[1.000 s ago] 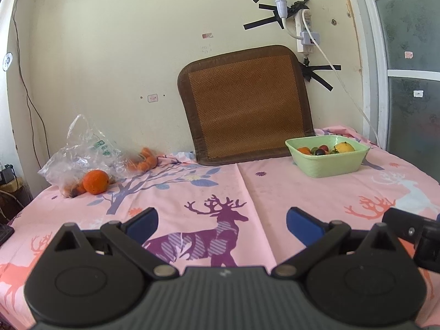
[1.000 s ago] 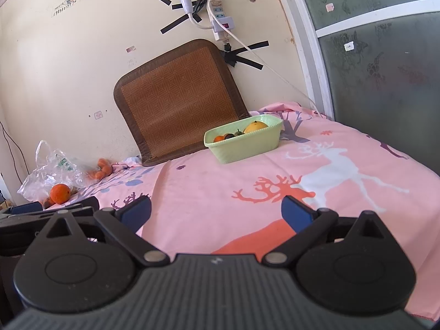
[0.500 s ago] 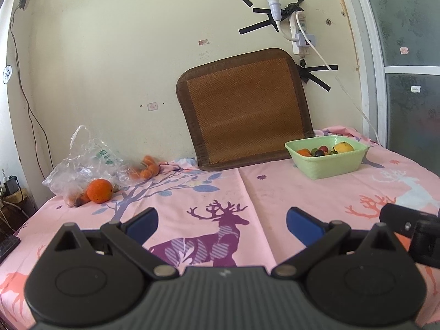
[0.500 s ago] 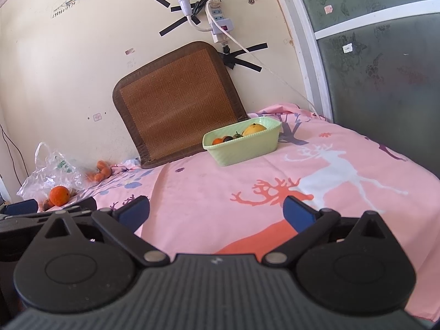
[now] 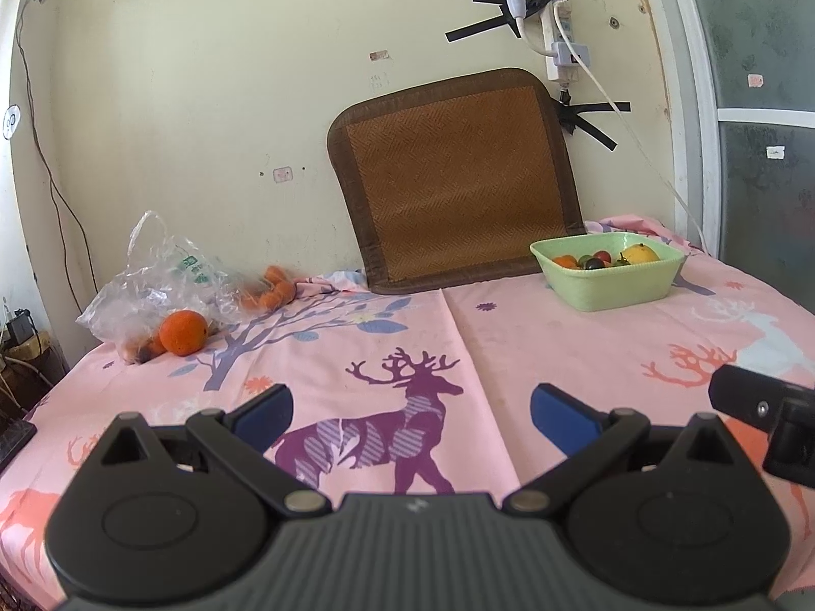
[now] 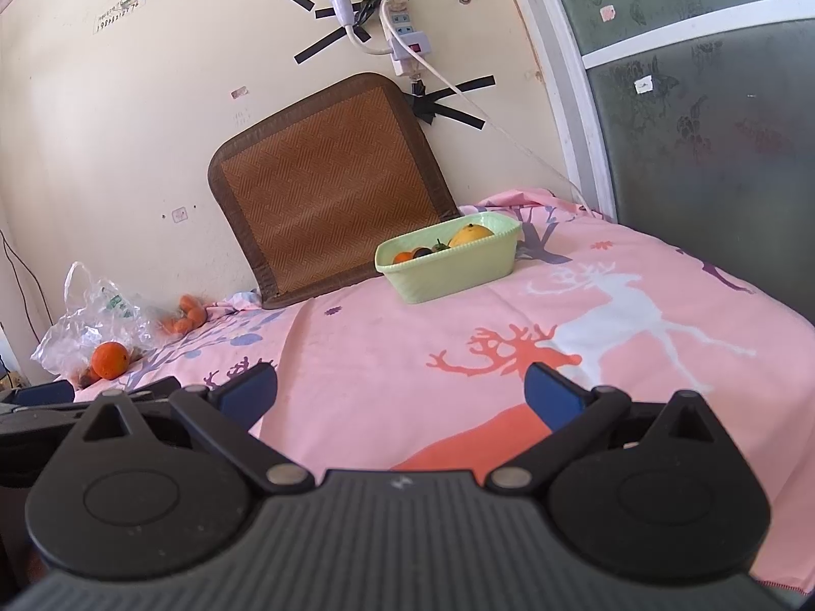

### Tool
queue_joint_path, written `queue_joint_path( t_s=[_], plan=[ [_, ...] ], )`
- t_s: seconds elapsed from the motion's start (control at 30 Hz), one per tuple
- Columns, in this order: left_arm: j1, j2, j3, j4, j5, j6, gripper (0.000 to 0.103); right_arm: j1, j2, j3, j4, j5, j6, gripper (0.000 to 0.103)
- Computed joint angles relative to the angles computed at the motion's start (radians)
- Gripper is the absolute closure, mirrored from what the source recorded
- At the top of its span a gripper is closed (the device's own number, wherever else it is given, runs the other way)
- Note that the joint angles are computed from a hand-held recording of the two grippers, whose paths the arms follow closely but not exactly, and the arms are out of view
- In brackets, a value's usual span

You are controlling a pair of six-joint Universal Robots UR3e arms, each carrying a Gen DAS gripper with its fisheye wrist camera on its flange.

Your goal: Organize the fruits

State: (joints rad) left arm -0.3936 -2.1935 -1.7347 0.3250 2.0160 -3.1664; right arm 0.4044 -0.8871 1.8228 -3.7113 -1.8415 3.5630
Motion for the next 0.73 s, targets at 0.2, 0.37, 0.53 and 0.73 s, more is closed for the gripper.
queue_joint_path(
  t_s=[0.2,0.37,0.53,0.73],
  plan=[
    [0.003,0.005,-0.005,-0.012,-0.009,-0.002,0.0,0.002,0.003,-0.002,0.001,-0.001,0.002,0.0],
    [0.005,0.006,-0.007,-0.014,-0.012,-0.002,0.0,0.004,0.007,-0.006,0.002,-0.004,0.003,0.0],
    [0.003,0.006,-0.006,-0.015,-0.011,-0.003,0.0,0.005,0.008,-0.006,0.002,-0.006,0.005,0.0],
    [0.009,0.012,-0.018,0.019,-0.037,0.014,0.0,0.006,0.009,-0.008,0.002,-0.007,0.004,0.0]
  ],
)
